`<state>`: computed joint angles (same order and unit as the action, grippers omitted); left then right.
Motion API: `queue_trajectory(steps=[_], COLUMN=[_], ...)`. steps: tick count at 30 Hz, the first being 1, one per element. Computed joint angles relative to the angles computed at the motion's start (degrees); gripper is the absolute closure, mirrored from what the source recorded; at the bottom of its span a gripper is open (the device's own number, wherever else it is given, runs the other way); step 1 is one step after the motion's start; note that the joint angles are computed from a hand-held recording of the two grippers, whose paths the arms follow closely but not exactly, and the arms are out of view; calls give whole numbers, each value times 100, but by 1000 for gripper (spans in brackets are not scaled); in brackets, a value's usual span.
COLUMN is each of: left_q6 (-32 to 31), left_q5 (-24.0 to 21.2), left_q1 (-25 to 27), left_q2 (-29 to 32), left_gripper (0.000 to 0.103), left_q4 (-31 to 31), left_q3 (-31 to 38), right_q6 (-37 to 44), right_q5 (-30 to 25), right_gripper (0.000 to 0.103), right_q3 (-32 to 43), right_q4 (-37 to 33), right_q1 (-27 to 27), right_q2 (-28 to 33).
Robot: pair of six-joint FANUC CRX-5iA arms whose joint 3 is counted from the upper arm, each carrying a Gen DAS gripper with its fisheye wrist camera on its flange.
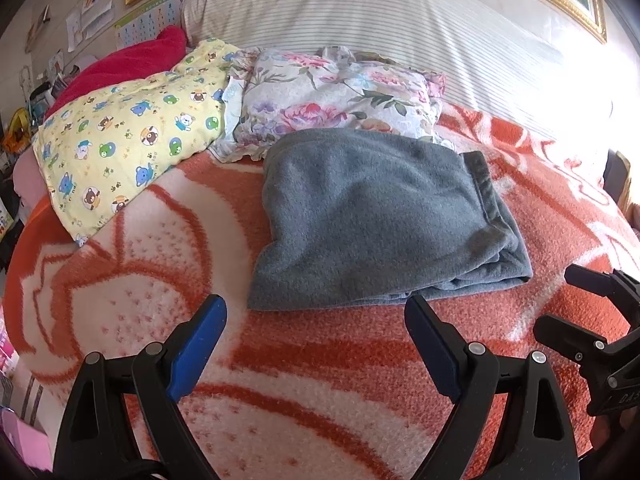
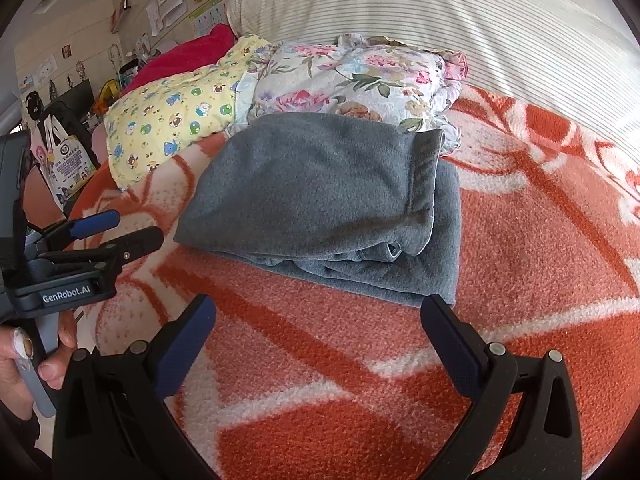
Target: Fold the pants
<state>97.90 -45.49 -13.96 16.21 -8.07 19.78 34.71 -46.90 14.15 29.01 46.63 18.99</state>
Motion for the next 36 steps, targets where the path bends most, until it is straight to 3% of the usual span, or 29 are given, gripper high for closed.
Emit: queue_trajectory(steps=[8,30,36], left_q6=[-143,-386,-376], left_q5=[-70,-567,-623], left_q1=[-6,8,1], left_q2=[179,1379,1500], left_gripper=[12,12,13], left_q4=[39,94,73], left_q3=[186,1829,1999], right_q6=[294,1563,1774], right_q5=[-38,-415,-535], right_gripper=[1,1,1], right_q3=[231,1891,2166], right_q4=[-240,-1211,-1354], right_q1=[-78,-663,-703], right_q2=[146,1063,1244])
